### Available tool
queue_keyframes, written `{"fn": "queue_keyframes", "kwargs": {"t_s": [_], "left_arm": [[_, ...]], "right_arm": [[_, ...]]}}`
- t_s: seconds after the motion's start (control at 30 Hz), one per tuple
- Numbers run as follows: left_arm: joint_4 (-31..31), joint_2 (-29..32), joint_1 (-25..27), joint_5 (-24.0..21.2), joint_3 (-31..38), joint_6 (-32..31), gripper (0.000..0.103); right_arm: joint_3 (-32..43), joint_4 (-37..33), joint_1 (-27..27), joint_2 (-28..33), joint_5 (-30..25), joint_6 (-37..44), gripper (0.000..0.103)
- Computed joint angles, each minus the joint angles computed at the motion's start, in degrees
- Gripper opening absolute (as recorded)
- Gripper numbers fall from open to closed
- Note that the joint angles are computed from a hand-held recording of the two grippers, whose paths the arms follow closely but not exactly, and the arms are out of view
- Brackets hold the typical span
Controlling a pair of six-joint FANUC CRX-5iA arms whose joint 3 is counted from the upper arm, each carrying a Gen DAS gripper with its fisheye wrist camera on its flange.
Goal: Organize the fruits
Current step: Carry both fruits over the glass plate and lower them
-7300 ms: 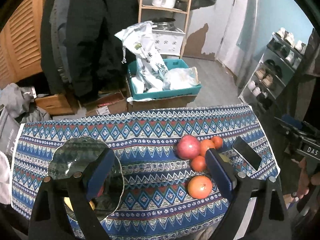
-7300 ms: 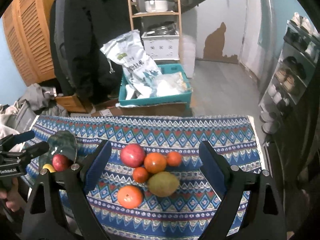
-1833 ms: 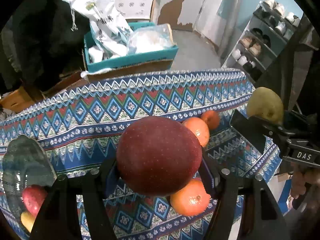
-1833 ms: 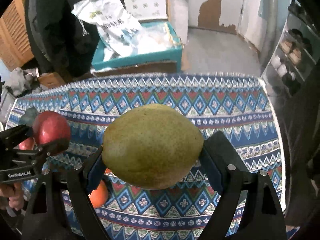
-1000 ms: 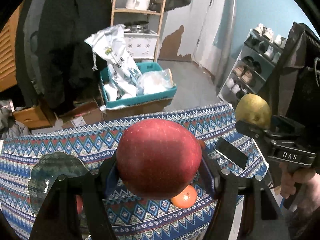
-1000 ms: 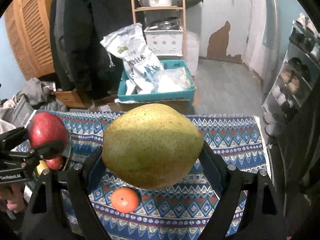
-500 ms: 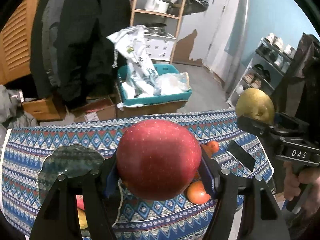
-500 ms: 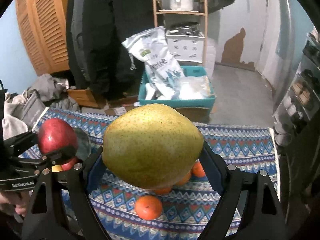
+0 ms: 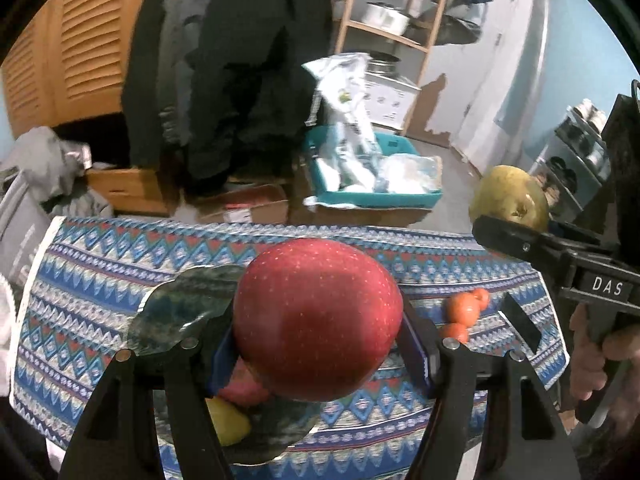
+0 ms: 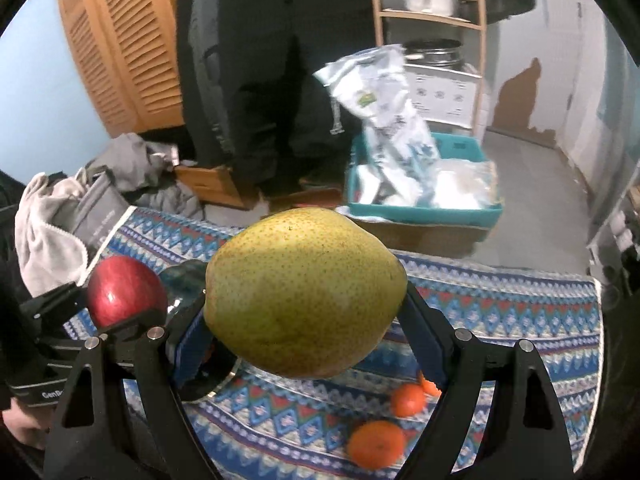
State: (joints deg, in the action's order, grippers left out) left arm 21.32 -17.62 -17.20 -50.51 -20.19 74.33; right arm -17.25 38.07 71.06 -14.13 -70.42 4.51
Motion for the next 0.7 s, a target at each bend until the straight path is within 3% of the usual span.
{"fn": "queue_keyframes", "kwargs": {"t_s": [0.37, 0.7], "left_arm": [[0.3, -0.5, 9.2, -1.8, -3.7, -1.6, 0.070], [-1.6, 2.2, 12.6, -2.4, -5.1, -0.5, 0.070]], "right_arm": [[7.2, -6.6, -4.7, 9.6, 9.2, 8.8, 0.085], [12.2, -14.9, -7.4, 16.7, 13.3, 15.3, 0.085]]}}
